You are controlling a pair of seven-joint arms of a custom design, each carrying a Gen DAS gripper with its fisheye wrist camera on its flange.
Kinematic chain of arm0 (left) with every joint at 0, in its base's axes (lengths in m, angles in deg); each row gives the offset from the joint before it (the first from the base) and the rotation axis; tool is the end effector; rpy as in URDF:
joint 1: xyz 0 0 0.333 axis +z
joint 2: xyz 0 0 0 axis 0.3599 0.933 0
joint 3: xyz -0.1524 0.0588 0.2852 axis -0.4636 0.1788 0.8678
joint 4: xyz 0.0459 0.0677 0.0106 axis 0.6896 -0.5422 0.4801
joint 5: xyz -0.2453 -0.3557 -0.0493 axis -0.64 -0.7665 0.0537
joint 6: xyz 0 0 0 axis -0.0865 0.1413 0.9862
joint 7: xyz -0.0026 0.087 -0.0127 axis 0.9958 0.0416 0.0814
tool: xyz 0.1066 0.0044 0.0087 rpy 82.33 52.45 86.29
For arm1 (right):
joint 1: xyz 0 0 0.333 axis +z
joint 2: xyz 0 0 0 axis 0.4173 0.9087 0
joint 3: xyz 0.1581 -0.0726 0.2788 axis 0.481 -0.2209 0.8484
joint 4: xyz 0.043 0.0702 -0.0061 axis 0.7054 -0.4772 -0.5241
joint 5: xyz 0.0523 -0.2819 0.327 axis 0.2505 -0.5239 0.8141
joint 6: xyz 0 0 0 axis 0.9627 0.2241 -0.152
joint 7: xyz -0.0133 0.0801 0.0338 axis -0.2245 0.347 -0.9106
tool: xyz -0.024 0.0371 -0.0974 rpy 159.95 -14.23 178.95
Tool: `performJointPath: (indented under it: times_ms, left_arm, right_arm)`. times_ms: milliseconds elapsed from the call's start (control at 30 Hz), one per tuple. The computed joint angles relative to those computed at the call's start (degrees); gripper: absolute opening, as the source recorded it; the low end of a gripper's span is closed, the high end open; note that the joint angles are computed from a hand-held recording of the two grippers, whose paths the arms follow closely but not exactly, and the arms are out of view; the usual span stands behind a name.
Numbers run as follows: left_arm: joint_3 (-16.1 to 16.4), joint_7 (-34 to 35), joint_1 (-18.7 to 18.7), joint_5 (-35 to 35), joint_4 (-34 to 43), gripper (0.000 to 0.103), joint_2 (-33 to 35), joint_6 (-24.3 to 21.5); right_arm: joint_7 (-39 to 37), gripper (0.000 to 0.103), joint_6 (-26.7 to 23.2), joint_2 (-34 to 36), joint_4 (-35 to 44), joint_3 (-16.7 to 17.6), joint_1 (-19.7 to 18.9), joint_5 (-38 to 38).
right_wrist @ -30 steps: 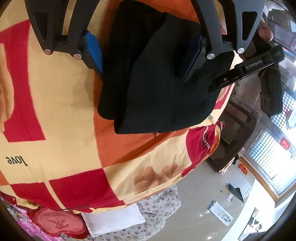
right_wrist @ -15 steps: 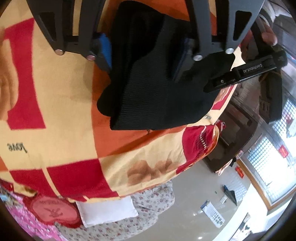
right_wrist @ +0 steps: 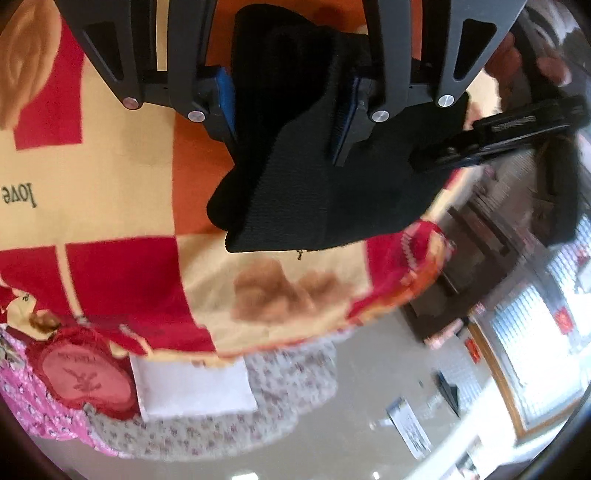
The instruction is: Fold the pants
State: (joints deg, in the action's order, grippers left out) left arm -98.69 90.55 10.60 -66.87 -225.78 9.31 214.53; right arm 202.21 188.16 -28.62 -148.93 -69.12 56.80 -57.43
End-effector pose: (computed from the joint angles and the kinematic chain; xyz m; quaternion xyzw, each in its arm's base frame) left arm 0.4030 -0.2808 0.4343 -0.6978 0.6365 -0.3062 0.1192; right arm 0.4302 0.4442 0.4335 -0.7313 0.5569 -0.0529 0.3902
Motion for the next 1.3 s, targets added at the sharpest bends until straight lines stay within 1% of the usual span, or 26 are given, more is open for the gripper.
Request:
performJointPath:
  times_ms: [33, 67, 133, 200, 233, 300, 400, 500, 600, 633, 700, 733, 800, 833, 900, 967, 1067, 1100, 1133, 1233, 1300]
  left_arm:
    - [-1.0, -1.0, 1.2, 1.1, 0.5, 0.047, 0.8, -0.8]
    - [-1.4, -1.9, 2.0, 1.9, 0.6, 0.047, 1.7, -0.3]
    - [-0.2, -1.8, 1.2, 1.3, 0.1, 0.051, 2.1, 0.9]
    - [0.6, -1.1, 0.4, 0.7, -0.1, 0.053, 1.9, 0.9]
    - [0.6, -1.0, 0.3, 0.6, -0.1, 0.053, 1.7, 0.5]
    - [-0.5, -2.2, 1.4, 1.9, 0.2, 0.053, 1.1, -0.7]
    - [-2.8, -5.3, 3.3, 5.2, 0.5, 0.053, -0.2, -2.6]
    - [-4.3, -7.7, 4.5, 8.8, 1.4, 0.053, 0.1, -4.1]
    - [-5.0, -10.2, 5.0, 12.0, 2.0, 0.053, 0.5, -4.9]
    - [-5.3, -11.1, 5.2, 13.2, 2.2, 0.053, 0.5, -5.3]
    - [-5.0, -12.2, 5.0, 14.6, 2.4, 0.053, 0.8, -5.5]
    - [-4.6, -12.2, 4.6, 14.9, 2.4, 0.053, 0.9, -5.4]
    - [-4.5, -13.0, 4.3, 16.0, 2.4, 0.054, 1.0, -5.4]
    - [-4.9, -13.9, 4.7, 17.0, 2.5, 0.055, 1.1, -5.7]
    - [-5.1, -15.3, 4.7, 18.3, 2.8, 0.055, 1.0, -6.3]
    - [-5.2, -16.4, 4.4, 19.4, 2.9, 0.055, 0.6, -7.3]
    - [-5.1, -17.7, 3.8, 20.5, 2.4, 0.055, -0.7, -8.5]
    - [-5.0, -17.8, 3.5, 20.6, 2.2, 0.055, -1.2, -8.9]
    - [-5.0, -18.0, 3.2, 20.6, 2.2, 0.055, -1.7, -9.6]
    - [-5.6, -18.9, 2.9, 21.5, 2.2, 0.055, -2.8, -11.7]
    - [-5.7, -19.2, 2.4, 21.8, 2.2, 0.055, -3.4, -12.9]
  right_arm:
    - [-0.1, 0.05, -2.8, 1.6, 1.5, -0.1, -0.1, 0.2]
    - [1.1, 0.053, -3.9, 2.2, 2.1, -0.6, 0.2, -0.9]
    - [1.8, 0.054, -2.2, 1.9, 1.0, -0.6, -0.1, -0.9]
    - [1.7, 0.055, -3.4, 0.9, 0.6, -0.5, -0.2, -1.1]
    - [4.3, 0.055, -4.5, -0.2, 0.5, -1.3, 0.5, -4.4]
    - [9.0, 0.055, -5.7, -1.9, 0.3, -2.0, 0.9, -10.8]
    - [8.5, 0.055, -3.3, -4.5, -0.9, -1.2, 0.6, -11.2]
    - [9.8, 0.051, -3.1, -4.9, 0.1, -0.1, 0.4, -15.7]
    - [6.8, 0.045, -4.3, -3.5, 1.4, 0.3, 1.1, -14.6]
    - [5.5, 0.043, -5.6, -2.8, 1.6, 0.4, 1.4, -12.8]
    - [5.5, 0.039, -7.6, -2.4, 0.9, 0.4, 1.7, -11.4]
    - [5.9, 0.038, -7.3, -2.5, -0.2, 0.3, 1.8, -11.2]
    - [10.2, 0.038, -5.8, -3.4, -1.9, 0.1, 1.8, -15.0]
    - [11.7, 0.038, -6.0, -3.7, -2.2, 0.1, 1.8, -17.1]
    - [12.3, 0.038, -7.0, -3.7, -1.7, 0.3, 1.8, -18.4]
    - [12.1, 0.038, -7.4, -4.1, -1.6, 0.3, 1.9, -17.8]
    - [16.2, 0.038, -5.9, -5.1, -2.0, 0.4, 1.4, -20.6]
    - [18.3, 0.038, -5.3, -5.5, -2.0, 0.6, 1.0, -22.6]
    - [20.0, 0.038, -5.6, -5.6, -1.7, 0.8, 0.8, -24.3]
    - [26.5, 0.039, -8.5, -6.0, -0.5, 1.5, 0.1, -31.0]
    - [28.3, 0.041, -8.6, -6.1, -0.2, 1.5, 0.0, -32.1]
